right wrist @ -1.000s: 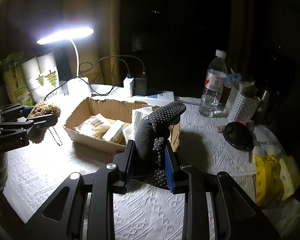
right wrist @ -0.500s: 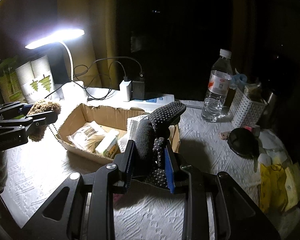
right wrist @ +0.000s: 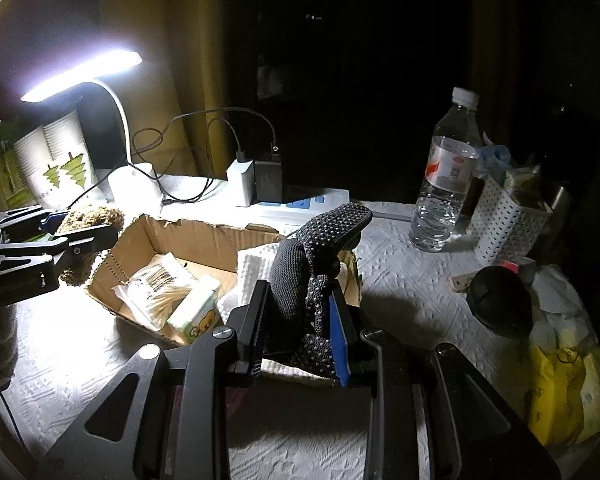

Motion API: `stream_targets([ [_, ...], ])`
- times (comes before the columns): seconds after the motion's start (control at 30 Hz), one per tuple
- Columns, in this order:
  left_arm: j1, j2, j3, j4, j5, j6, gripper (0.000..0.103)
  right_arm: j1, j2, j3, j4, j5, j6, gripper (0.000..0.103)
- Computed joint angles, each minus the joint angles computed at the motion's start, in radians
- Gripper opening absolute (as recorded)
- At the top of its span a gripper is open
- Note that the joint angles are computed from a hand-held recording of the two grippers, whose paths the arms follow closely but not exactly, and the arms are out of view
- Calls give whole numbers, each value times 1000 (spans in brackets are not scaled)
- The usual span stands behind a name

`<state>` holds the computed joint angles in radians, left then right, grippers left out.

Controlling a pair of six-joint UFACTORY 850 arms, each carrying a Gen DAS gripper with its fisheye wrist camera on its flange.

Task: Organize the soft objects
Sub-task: 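Lift and carry the sponge with the left tool while the right carries the glove to the box, then lower the sponge into the box and open the left tool while the right releases the glove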

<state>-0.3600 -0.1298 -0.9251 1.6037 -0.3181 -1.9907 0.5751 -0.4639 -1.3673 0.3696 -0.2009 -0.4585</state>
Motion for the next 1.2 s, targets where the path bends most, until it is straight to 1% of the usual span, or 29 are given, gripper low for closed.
stream_targets([
  [0.77, 44, -127, -68, -14, 76, 16, 44, 8, -111, -73, -60, -60, 60, 29],
  [0.87, 46, -144, -78, -31, 97, 48, 45, 7, -126, -87, -62, -72, 64, 29],
  [1.07, 43, -171, -92, -44, 111, 69, 45, 5, -157, -111, -75, -99, 74, 29],
  [1.2, 46, -191, -104, -103, 127, 135, 45, 6, -173, -124, -77, -113, 72, 29],
])
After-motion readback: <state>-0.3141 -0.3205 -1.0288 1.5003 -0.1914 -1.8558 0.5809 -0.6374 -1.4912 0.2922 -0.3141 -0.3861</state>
